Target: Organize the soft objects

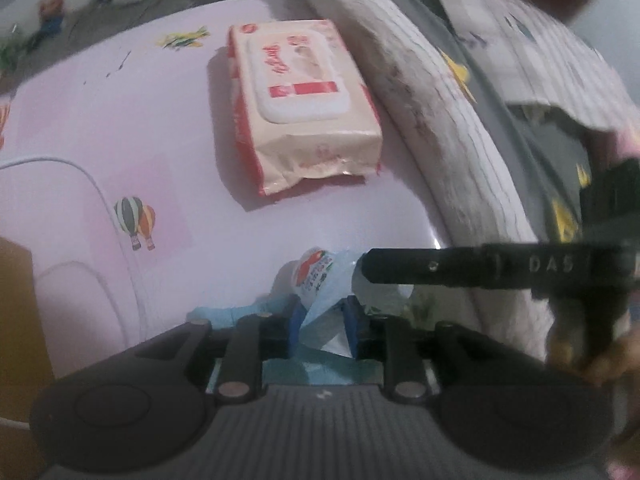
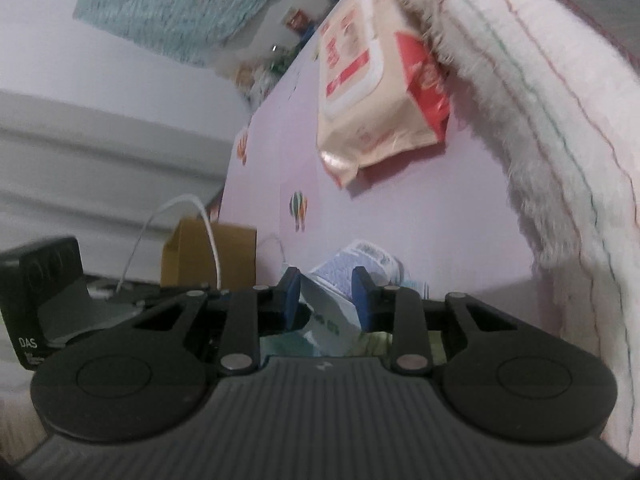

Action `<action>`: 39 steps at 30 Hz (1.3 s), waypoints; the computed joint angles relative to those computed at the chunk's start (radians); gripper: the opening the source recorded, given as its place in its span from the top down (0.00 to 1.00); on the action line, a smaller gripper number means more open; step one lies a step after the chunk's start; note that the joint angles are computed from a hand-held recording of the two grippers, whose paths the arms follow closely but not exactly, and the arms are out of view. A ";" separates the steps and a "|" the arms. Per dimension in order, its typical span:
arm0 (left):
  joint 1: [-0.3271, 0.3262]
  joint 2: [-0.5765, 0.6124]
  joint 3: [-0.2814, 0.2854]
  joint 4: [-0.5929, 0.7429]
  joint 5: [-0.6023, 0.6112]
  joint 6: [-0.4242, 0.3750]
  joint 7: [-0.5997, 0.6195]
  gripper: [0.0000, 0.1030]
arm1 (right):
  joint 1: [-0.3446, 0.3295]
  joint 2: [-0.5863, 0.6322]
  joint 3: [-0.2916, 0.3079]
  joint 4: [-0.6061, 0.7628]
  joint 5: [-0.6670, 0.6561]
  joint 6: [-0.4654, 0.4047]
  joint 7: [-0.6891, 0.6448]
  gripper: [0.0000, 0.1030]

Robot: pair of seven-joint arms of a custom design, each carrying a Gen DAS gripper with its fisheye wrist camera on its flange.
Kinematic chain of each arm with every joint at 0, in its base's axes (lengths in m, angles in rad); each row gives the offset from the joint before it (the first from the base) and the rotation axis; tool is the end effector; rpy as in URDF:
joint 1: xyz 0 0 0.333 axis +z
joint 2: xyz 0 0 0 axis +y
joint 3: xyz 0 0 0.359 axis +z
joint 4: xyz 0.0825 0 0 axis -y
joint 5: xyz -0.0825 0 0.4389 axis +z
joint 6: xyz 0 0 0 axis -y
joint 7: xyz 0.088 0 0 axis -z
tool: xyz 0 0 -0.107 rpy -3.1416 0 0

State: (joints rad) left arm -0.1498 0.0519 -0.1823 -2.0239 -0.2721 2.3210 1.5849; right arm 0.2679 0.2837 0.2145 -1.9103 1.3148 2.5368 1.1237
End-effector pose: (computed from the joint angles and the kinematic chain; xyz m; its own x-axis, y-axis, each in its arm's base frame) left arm 0.6007 -0.2109 0.4658 -0.2039 -0.9488 0.2412 -0.9631 0.1502 -0.2233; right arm 0.6274 0.3055 0.3907 0.0153 -0.5821 -0.8130 -0.9666 0.1996 -0.1611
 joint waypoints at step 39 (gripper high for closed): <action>0.060 0.007 0.030 0.050 -0.023 -0.112 -0.086 0.48 | 0.026 0.109 0.025 0.131 0.127 0.134 0.076 0.69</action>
